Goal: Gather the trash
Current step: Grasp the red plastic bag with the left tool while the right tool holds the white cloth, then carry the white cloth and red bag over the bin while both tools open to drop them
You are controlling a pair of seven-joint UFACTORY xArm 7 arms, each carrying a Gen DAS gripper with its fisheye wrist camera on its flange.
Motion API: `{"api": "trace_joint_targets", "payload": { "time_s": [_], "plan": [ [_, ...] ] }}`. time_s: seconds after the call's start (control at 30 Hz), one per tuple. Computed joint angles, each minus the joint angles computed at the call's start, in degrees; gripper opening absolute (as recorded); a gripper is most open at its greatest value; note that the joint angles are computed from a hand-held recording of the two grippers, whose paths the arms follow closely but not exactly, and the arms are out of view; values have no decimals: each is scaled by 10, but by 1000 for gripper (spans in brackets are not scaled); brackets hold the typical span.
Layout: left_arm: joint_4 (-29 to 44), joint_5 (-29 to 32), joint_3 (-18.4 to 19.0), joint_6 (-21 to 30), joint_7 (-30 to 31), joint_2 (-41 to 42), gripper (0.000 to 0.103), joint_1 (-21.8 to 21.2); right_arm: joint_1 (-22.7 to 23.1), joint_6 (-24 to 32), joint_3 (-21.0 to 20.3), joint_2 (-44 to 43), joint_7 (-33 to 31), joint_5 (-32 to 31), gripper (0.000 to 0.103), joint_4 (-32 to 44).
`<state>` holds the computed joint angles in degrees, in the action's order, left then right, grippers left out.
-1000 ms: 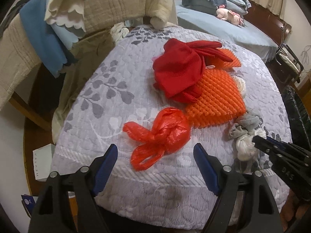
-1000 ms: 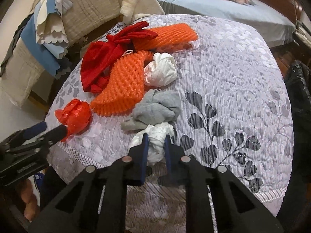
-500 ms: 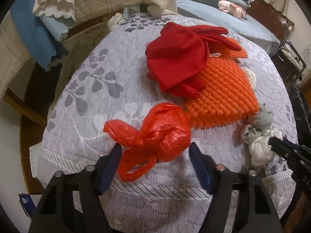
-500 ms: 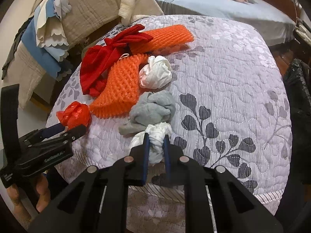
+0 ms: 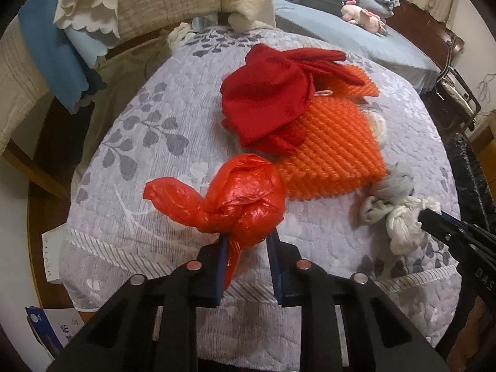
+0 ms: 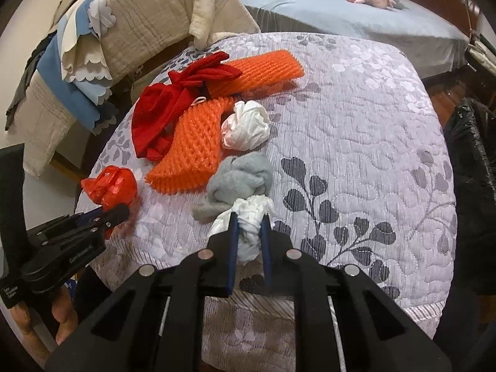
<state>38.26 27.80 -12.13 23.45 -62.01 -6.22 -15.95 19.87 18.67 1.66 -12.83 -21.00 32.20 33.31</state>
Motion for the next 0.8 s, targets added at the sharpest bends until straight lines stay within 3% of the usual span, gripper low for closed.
{"api": "trace_joint_targets", "payload": {
  "time_s": [0.43, 0.8],
  "plan": [
    [3, -14, -37, 52, -24, -64, 24, -10, -18, 6, -20, -60, 14, -38, 13, -26],
    [76, -7, -63, 98, -49, -24, 24, -53, -71, 19, -67, -105, 9, -82, 13, -40]
  ]
}}
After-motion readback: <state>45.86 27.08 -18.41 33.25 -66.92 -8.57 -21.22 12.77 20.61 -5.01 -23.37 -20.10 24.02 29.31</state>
